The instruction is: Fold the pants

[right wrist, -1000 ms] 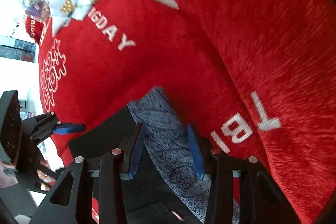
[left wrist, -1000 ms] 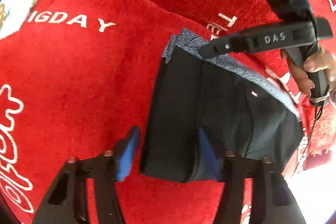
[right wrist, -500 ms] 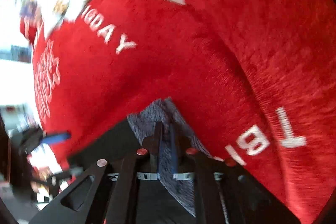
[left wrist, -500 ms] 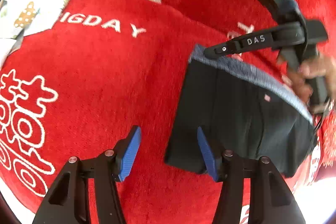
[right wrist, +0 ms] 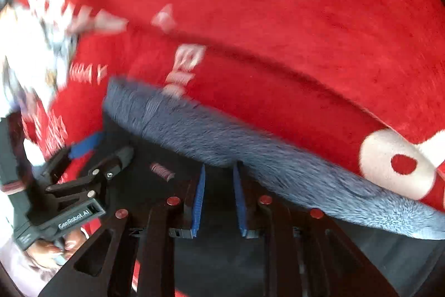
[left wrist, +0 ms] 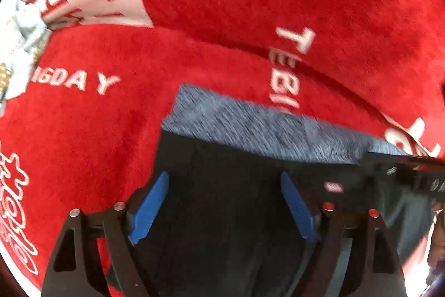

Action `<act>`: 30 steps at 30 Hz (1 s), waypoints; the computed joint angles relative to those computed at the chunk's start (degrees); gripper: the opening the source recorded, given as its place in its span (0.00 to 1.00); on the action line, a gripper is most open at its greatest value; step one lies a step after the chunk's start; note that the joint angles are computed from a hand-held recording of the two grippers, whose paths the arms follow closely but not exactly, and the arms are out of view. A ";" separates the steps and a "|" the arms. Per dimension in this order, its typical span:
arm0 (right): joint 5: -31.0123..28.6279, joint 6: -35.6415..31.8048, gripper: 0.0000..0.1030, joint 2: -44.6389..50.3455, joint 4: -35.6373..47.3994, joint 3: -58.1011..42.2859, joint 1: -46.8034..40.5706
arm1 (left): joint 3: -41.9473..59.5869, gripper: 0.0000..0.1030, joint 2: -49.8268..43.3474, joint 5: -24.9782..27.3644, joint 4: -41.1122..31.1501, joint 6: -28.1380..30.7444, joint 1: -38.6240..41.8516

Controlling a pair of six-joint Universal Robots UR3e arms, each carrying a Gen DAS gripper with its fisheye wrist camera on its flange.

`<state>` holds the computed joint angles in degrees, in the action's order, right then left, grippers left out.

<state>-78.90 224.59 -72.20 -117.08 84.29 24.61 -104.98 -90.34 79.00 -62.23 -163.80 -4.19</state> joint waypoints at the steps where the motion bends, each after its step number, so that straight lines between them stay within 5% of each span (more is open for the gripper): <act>1: -4.77 2.33 0.24 -2.32 -0.30 2.62 0.07 | 2.21 0.81 -1.15 0.52 -2.07 -0.28 -0.44; 3: -5.53 2.52 0.28 -9.52 2.05 7.86 -2.91 | 4.32 0.81 -0.53 2.10 -4.53 -0.85 -1.29; 6: 2.27 10.13 0.36 -27.52 -2.42 24.08 -8.45 | 6.04 0.81 3.62 1.97 -9.15 0.35 -3.12; 9: 5.67 16.25 0.42 -44.28 4.43 31.49 -7.67 | 6.76 0.81 7.54 0.13 -14.47 -1.84 -7.59; 13: 3.23 42.57 0.42 -60.06 -1.54 44.11 5.84 | 3.32 0.81 7.35 3.29 -11.01 -6.91 -16.81; 18: -14.11 70.55 0.44 -57.95 -19.27 52.89 27.10 | 0.30 0.83 5.37 7.75 -5.82 -11.16 -21.45; 23: -23.60 76.56 0.44 -57.02 -29.36 60.03 33.25 | 1.33 0.83 4.37 7.30 -6.68 -9.70 -21.00; 25: -26.56 80.53 0.20 -56.25 -30.61 60.59 34.99 | 1.44 0.83 4.44 7.65 -7.01 -10.10 -21.42; 26: -25.80 79.30 0.08 -57.82 -27.73 59.72 34.34 | 1.61 0.83 4.38 7.72 -7.15 -10.18 -21.51; 30: -26.71 73.00 0.07 -57.22 -13.91 50.21 36.22 | -0.36 0.86 4.81 8.01 -5.10 -9.90 -21.68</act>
